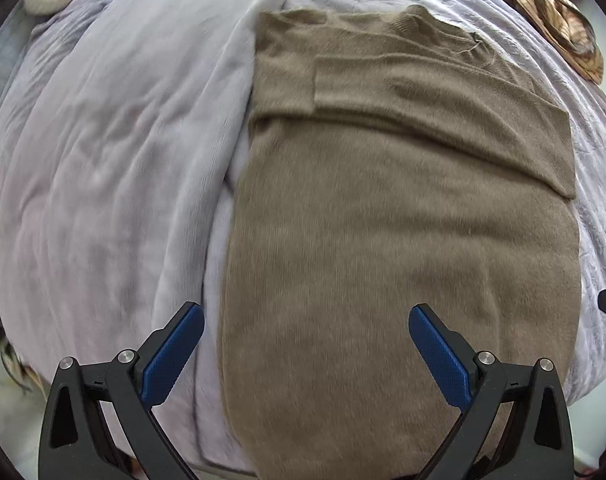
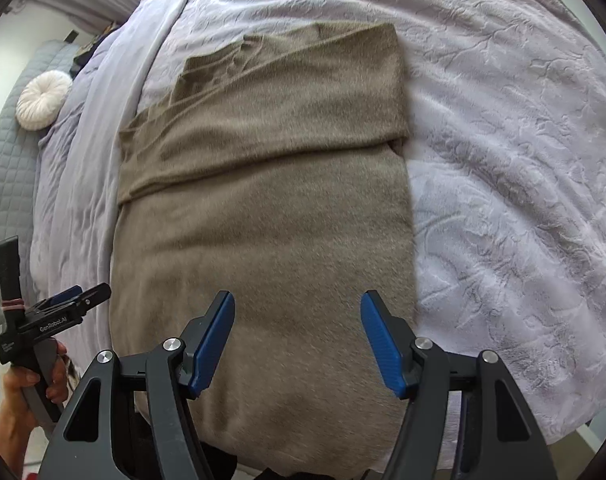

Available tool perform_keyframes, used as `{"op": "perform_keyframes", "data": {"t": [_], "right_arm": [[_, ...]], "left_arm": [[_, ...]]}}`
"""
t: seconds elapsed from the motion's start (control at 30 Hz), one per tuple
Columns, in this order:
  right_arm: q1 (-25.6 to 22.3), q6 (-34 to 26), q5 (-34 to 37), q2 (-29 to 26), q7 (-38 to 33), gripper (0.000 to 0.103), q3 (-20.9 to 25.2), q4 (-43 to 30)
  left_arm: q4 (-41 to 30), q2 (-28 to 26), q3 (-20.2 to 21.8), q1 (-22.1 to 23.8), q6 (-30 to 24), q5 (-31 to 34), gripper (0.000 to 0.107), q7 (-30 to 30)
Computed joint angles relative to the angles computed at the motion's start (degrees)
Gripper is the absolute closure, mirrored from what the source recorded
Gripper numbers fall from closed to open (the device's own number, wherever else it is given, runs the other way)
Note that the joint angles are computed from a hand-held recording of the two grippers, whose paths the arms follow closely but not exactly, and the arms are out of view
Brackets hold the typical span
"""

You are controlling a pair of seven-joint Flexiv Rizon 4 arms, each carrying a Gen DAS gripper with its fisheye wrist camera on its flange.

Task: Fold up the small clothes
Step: 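Open both tools and release the second folded side, then move both tools to the sweater hem and grasp its corners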

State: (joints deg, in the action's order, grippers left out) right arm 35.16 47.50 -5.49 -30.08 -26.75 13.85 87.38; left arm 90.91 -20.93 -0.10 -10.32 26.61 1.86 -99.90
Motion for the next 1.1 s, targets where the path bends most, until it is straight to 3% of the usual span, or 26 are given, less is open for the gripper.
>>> {"op": "perform_keyframes", "data": {"t": [0.3,0.73,0.87,1.1], "right_arm": [[-2.7,2.2,6.8,1.8,-4.4,0.034,2.9,5.1],[1.5,15.1,8.9,4.0,6.4,0.034,4.0,14.6],[3.9,18.3,7.2,5.3,11.7,0.034,3.9,18.3],[6.2,23.3,4.8,6.9,20.7,0.034,4.4,24.3]], "left_arm": [[10.9,6.6,0.3,0.9,1.3,-3.3,0.004,-4.4],[26.0,13.6,0.4,4.6,6.5,-12.3,0.004,9.7],[30.2,16.0,0.8,4.9,7.8,-11.6,0.004,11.2],[39.2,19.7,0.4,4.4,10.4,-21.6,0.004,20.2]]}}
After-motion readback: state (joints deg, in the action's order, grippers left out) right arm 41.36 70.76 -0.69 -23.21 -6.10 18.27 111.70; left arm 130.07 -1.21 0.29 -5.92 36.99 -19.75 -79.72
